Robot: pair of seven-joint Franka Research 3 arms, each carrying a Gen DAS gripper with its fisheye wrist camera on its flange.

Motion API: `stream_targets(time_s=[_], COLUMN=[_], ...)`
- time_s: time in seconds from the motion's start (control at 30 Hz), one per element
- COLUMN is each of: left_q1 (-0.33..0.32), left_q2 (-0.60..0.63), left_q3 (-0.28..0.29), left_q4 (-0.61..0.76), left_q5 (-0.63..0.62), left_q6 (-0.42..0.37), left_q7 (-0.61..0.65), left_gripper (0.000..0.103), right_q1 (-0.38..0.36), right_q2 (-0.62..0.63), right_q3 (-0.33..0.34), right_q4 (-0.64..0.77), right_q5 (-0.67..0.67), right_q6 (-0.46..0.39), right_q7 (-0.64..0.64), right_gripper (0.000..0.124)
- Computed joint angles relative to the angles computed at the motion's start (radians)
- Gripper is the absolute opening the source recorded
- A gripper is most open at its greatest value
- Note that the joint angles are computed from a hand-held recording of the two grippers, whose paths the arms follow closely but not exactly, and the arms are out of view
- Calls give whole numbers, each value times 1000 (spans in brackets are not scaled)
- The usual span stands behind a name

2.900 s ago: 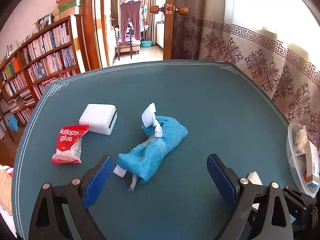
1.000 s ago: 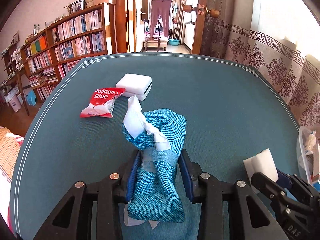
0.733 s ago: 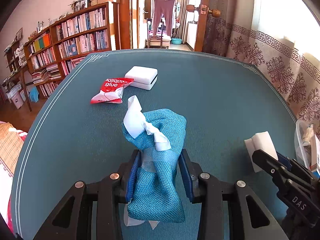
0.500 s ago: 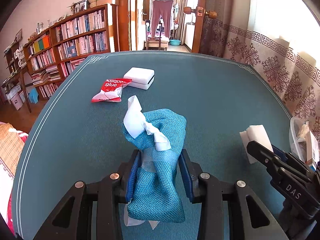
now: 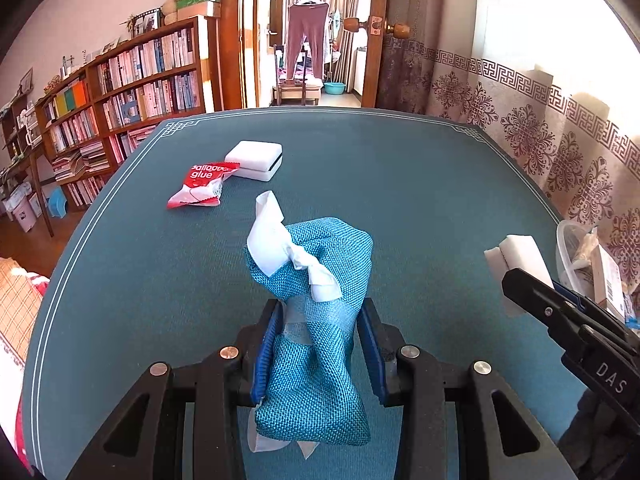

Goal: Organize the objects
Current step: 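Carry the sponge block over the clear bowl with the right tool while left tool lifts towel, then release the sponge block into the clear bowl with the right tool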

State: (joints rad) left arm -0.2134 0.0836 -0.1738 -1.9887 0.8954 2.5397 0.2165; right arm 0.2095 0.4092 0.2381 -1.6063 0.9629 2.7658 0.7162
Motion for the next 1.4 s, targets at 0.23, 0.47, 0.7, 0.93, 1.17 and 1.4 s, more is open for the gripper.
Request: stream_targets(time_s=[0.23,0.47,0.7,0.93,1.17,1.4], left_q1=[-17,-41,-72,-102,-129,-144], left_q2=[29,65,114,154,192,205], left_q3=[-5,-4,0,9,15,23], left_q4=[29,76,136,191,244,262], left_q5=[-11,-24,-47,-59,-76,-92], left_q6=[13,20,19,18,20,19], left_q7=[34,71,125,174,218,235], left_gripper=[41,41,41,41,41,41], right_q1=[-33,-36,-51,-72,-103,-108], right_q2=[-84,-140,-174,-167,-124,-72], right_q3=[13,-32,-75,-105,-122,-146], right_q4=[-84,-127,-149,-133,-113,-93], right_q5=[141,246,333,354,221,-1], right_q6=[39,63,124,214,284,305], right_q7=[-128,-196,-227,-210,-49,163], right_gripper=[46,46,46,46,47,47])
